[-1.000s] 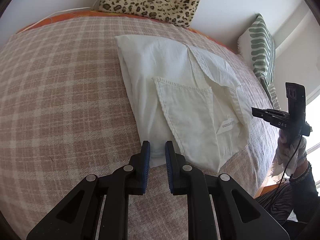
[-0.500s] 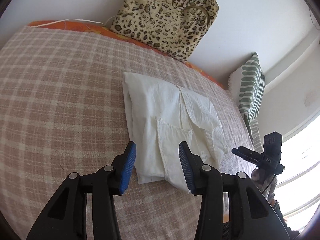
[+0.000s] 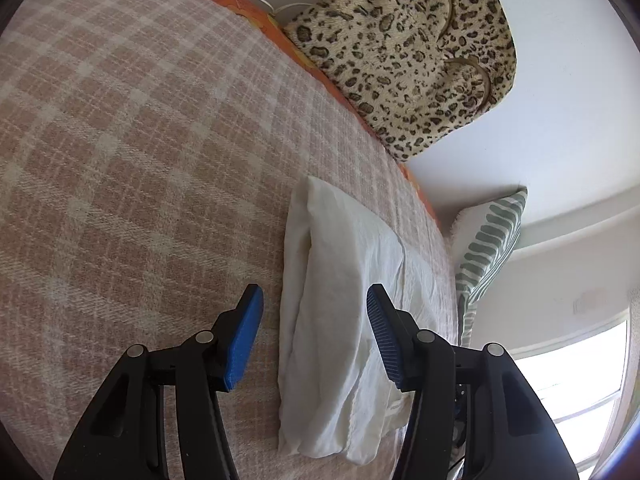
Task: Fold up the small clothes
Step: 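Grasp the folded shirt bundle with both grippers, then lift the bundle with both grippers and carry it toward the green-striped pillow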
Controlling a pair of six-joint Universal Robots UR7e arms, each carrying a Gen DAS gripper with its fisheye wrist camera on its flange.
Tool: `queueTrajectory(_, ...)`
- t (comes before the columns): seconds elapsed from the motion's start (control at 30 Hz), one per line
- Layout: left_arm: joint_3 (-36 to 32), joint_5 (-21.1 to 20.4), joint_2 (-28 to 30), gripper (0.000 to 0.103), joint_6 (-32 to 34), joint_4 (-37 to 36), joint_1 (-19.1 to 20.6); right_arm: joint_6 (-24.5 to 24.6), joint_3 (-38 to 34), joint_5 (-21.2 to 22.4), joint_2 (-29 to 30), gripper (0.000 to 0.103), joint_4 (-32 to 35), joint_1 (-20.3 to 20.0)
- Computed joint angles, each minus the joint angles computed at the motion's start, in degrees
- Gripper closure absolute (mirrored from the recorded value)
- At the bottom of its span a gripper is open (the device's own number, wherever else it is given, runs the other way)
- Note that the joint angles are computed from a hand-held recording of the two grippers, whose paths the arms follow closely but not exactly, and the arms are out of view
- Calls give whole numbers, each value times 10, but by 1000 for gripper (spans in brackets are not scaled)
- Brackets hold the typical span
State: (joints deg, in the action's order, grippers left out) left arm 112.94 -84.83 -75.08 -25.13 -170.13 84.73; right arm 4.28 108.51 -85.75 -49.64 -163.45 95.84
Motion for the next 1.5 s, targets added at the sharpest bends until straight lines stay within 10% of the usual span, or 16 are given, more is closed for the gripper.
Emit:
queueTrajectory(0.63, -107, -55, 99, 50, 4, -2, 30, -10, -16, 1, 38, 29, -43, 16)
queueTrajectory(0.93, -108, -43, 109, 65, 15, -10, 19, 17, -21, 43, 40, 60, -27, -5)
queueTrajectory(1.5, -82, 68, 84, 88, 114, -19, -45, -63, -35, -73, 32, 86, -37, 71)
